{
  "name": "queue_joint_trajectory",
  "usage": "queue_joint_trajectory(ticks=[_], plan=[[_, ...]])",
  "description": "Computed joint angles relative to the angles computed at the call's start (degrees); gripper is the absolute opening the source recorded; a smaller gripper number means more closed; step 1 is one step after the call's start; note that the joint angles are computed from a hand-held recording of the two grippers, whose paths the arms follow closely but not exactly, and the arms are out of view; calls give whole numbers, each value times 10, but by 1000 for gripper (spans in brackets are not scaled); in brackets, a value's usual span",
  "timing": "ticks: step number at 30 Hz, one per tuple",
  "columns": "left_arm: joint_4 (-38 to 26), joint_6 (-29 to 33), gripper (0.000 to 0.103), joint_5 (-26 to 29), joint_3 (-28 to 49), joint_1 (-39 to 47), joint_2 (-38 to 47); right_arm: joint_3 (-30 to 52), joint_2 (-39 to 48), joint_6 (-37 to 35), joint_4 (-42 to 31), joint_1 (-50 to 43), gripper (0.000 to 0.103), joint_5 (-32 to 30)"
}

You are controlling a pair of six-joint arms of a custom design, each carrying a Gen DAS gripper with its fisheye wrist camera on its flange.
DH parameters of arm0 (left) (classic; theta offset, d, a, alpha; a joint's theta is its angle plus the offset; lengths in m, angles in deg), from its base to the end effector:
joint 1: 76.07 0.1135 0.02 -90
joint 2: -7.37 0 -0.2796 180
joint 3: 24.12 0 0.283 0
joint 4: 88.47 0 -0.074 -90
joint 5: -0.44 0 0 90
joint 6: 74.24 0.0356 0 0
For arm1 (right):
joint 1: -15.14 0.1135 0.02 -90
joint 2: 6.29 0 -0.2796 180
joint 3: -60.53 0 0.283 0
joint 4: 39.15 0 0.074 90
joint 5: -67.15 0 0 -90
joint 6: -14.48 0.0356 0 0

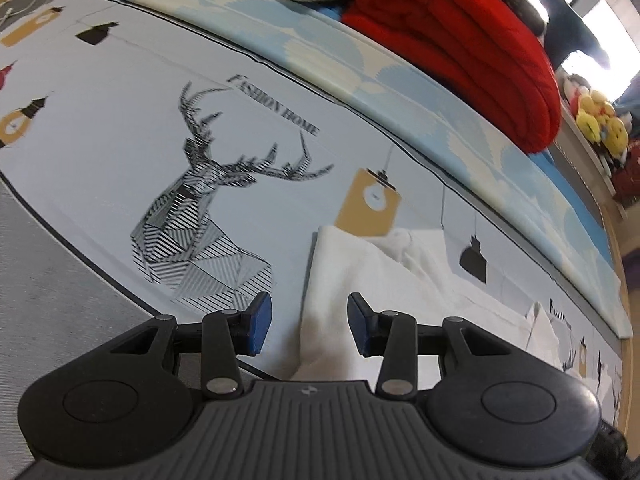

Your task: Fold small clothes

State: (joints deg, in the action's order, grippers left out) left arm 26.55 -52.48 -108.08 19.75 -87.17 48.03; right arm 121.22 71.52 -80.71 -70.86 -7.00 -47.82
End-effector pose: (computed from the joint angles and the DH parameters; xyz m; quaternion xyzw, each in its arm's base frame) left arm 0.1410 -0.0161 0.2166 -0.4922 0.8219 -0.0335 0.2849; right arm 0.2848 -0.0997 0.2235 0.0595 0.9152 0.1156 0.3814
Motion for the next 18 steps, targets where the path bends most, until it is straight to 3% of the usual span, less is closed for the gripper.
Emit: queue_joint_trajectory(ticks=[4, 7, 9, 12, 14, 18], plan=[[11, -1, 44, 3, 0, -16, 11, 51, 62, -28, -65, 8, 5, 0], [25, 9, 39, 8, 8, -39, 25, 54, 77, -21, -65, 9, 10, 48], [46, 45, 38, 27, 13, -48, 41, 61, 84, -13, -65, 6, 10, 48], [66, 79, 33, 37, 23, -74, 80, 42, 56, -8, -28, 7, 16, 58], [64, 91, 29, 32, 28, -90, 100, 17, 21, -5, 10, 7, 30, 72], [45, 96, 29, 13, 35, -105, 100, -17, -31, 3, 68, 2, 31, 34]])
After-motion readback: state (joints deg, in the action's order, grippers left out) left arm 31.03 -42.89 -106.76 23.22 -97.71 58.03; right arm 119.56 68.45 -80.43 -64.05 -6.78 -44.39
